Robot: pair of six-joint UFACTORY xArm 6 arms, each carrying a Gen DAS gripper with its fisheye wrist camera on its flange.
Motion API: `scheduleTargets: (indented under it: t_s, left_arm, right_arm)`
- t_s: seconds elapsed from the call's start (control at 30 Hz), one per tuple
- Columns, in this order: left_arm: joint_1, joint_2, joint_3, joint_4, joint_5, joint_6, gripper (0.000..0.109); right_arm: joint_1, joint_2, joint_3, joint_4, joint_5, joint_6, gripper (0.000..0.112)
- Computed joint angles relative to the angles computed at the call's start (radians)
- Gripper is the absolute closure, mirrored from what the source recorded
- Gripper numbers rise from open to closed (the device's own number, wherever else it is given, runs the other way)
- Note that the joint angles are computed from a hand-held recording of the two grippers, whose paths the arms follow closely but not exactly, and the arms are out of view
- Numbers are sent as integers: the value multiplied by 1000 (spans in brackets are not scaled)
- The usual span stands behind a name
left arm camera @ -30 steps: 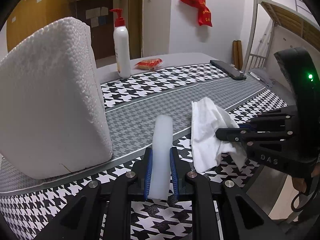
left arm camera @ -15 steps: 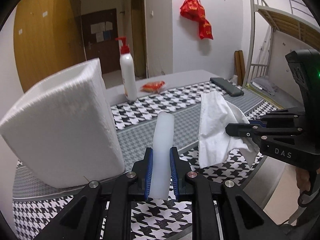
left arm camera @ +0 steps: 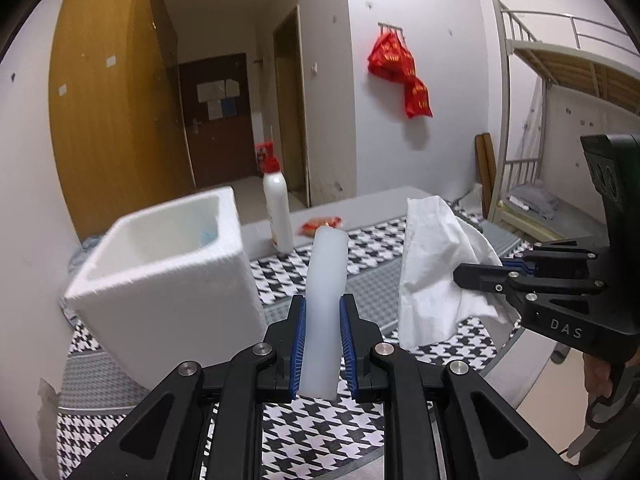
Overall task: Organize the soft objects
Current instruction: 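Lift the strip and tissues and carry both over the white foam box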
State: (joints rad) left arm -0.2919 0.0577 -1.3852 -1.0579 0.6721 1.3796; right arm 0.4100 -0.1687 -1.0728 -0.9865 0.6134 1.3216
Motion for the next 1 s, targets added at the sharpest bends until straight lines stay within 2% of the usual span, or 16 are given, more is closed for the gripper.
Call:
scheduleTargets:
  t_s: [0.5, 0.8, 1.0]
  left_arm:
    - [79, -7, -56, -69, 22, 5, 90]
    - [118, 2, -83, -105, -6, 3, 90]
    - [136, 31, -109, -86, -40, -35, 90]
  right_arm:
    - [57, 16, -91, -138, 34, 59, 105]
    - [52, 94, -184, -127, -16, 6, 105]
    - [36, 175, -280, -63, -58, -88, 105]
